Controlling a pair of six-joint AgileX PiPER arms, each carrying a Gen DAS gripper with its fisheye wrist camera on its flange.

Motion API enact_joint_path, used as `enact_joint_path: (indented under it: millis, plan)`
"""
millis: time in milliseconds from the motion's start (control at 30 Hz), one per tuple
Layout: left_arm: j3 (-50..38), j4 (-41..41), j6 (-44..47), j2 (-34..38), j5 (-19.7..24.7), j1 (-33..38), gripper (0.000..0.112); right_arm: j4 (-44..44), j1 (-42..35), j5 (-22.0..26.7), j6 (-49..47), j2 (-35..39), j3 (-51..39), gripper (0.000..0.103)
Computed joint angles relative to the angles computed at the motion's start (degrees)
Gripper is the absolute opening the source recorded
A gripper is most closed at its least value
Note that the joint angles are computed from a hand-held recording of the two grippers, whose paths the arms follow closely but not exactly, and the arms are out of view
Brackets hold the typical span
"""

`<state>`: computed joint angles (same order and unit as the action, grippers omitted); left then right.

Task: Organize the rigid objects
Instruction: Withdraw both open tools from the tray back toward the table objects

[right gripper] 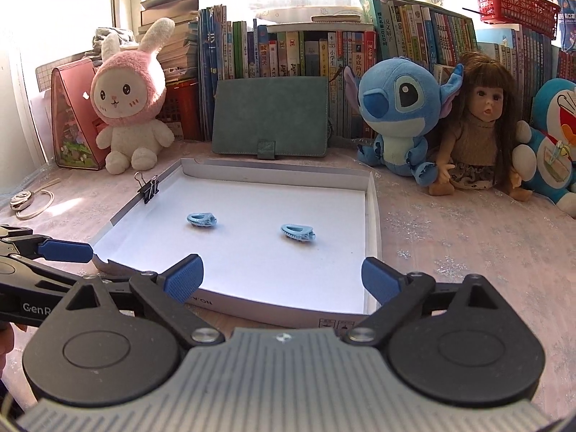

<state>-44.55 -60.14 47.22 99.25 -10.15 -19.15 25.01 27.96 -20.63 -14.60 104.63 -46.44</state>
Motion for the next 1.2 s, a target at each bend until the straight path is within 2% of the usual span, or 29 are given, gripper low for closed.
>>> enact_joint_path:
  millis: [233, 433, 733, 867, 933, 1033, 1133, 1200]
  plan:
    - [5.49, 10.21, -12.36, -3.66, -6.05, -2.88, 0.088, -0.38, 1.37, -5.3, 2.81, -1.91, 4.83, 0.102]
    - [10.2, 13.76, -17.12, -6.07, -11.36, -5.18, 0.09, -0.02, 2.88, -10.91, 4.02, -2.8, 8.64, 0.103]
    - [17.3, 25.83, -29.69, -6.64, -16.96, -5.44, 0.096, 1.6, 5.46, -18.07, 5.37, -0.75, 12.71, 0.103]
    - [22.46, 38.93, -42.44, -5.75, -23.76, -3.71, 0.096, 2.18, 6.4, -21.81, 6.5, 1.01, 14.4, 0.103]
    - [24.58, 40.84, -44.45, -5.1, -27.62, -3.62, 0.096, 2.08, 6.77, -23.66, 7.54, 1.85, 15.39, 0.103]
    - [27.54, 39.26, -44.38, -3.25, -35.06, -5.12, 0.096, 3.28, 7.74, -26.88, 8.25, 3.28, 16.86, 0.103]
    - [29.51, 29.4, -42.12, 1.06, -44.74, -10.48, 0.096, 4.95, 8.95, -29.58, 9.01, 4.5, 18.38, 0.103]
    - [30.4, 28.21, -42.99, 2.67, -47.52, -11.05, 0.096, 4.79, 9.14, -30.86, 10.27, 4.98, 19.44, 0.103]
